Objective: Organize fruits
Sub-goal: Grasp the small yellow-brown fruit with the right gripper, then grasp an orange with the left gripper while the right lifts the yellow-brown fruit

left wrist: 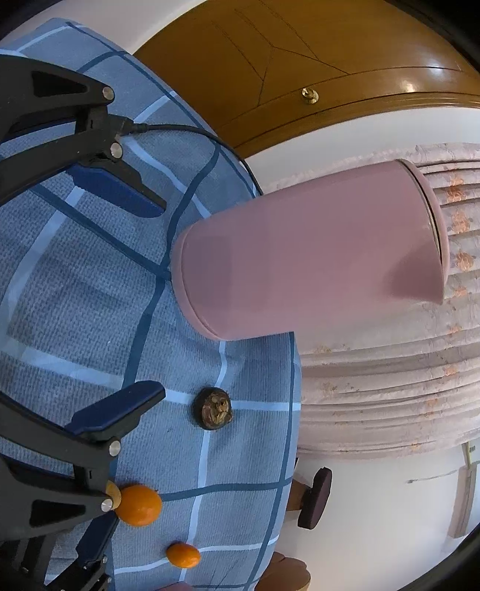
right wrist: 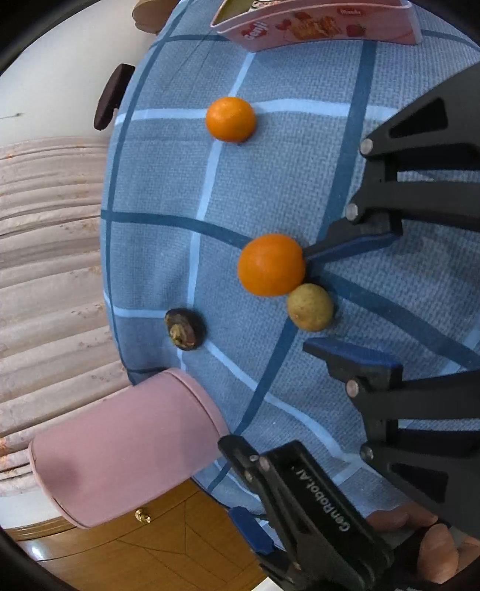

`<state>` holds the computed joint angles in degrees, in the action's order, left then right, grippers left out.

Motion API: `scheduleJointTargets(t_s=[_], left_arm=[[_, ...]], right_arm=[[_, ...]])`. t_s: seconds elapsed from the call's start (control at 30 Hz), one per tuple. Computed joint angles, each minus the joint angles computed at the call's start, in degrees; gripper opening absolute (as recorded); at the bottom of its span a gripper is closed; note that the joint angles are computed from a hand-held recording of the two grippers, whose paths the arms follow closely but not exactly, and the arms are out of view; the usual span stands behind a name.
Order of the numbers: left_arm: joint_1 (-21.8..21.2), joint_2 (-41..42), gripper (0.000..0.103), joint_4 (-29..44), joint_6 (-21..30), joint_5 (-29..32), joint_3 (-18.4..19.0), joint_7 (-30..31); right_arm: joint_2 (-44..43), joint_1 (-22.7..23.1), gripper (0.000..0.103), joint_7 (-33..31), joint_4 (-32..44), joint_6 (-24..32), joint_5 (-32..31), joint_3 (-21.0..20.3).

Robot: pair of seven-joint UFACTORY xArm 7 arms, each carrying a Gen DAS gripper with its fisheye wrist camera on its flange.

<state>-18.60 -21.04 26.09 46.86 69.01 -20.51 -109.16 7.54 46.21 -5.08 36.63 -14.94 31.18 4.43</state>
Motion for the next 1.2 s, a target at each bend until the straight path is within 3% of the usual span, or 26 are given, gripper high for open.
scheduleJointTargets(t_s=[0.1,0.2,0.33,0.43,0.53,0.63,0.83,1.0,1.2], left_arm=[[0.1,-0.1,0.091,-0.3,-1.6,0.6,0.5,-0.4],[0.6,-0.2,0.091,-0.6,-3.8,1.1,1.0,-1.0],[1.0,0.1,0.091,-0.4,-4.6,2.0,0.6,-1.6],[1.1,0.4,0.091,-0.3,-6.3,4.3,0.7,-2.6],[1.6,0.0,0.091,-0.8,-12.3,10.0,1.9,-6.3],[2.0,1.1,0.091,0.0,-18.5,17.4,3.2,-11.5],[0.1,6.4,0.091,4.3,-25.0,23.2,6.1,-15.0],[-2.3,11.4,0.088,9.5,-20.9,17.6,4.9,-6.1],[-4.2,20.1,0.067,16.1,-20.7,10.0,6.2,3.5]], right_arm=[[-0.1,-8.9,0.029,7.7,-0.9,-0.5,-10.0,6.9],[-0.8,-6.7,0.029,8.0,-1.7,-0.6,-10.3,4.6],[-2.9,-11.2,0.029,13.7,-5.5,-4.1,-15.5,7.4],[-5.6,-11.0,0.029,10.3,-9.3,-9.0,-10.3,7.8],[-7.8,-11.2,0.029,3.8,-12.3,-14.9,0.8,10.0],[-8.8,-12.1,0.029,0.6,-13.8,-19.5,7.0,11.9],[-7.8,-11.7,0.029,-7.0,-13.0,-25.8,15.1,13.9],[-8.0,-12.4,0.029,-3.9,-13.9,-26.0,11.4,12.6],[-8.5,-13.4,0.029,-2.1,-14.7,-26.2,10.2,12.1]])
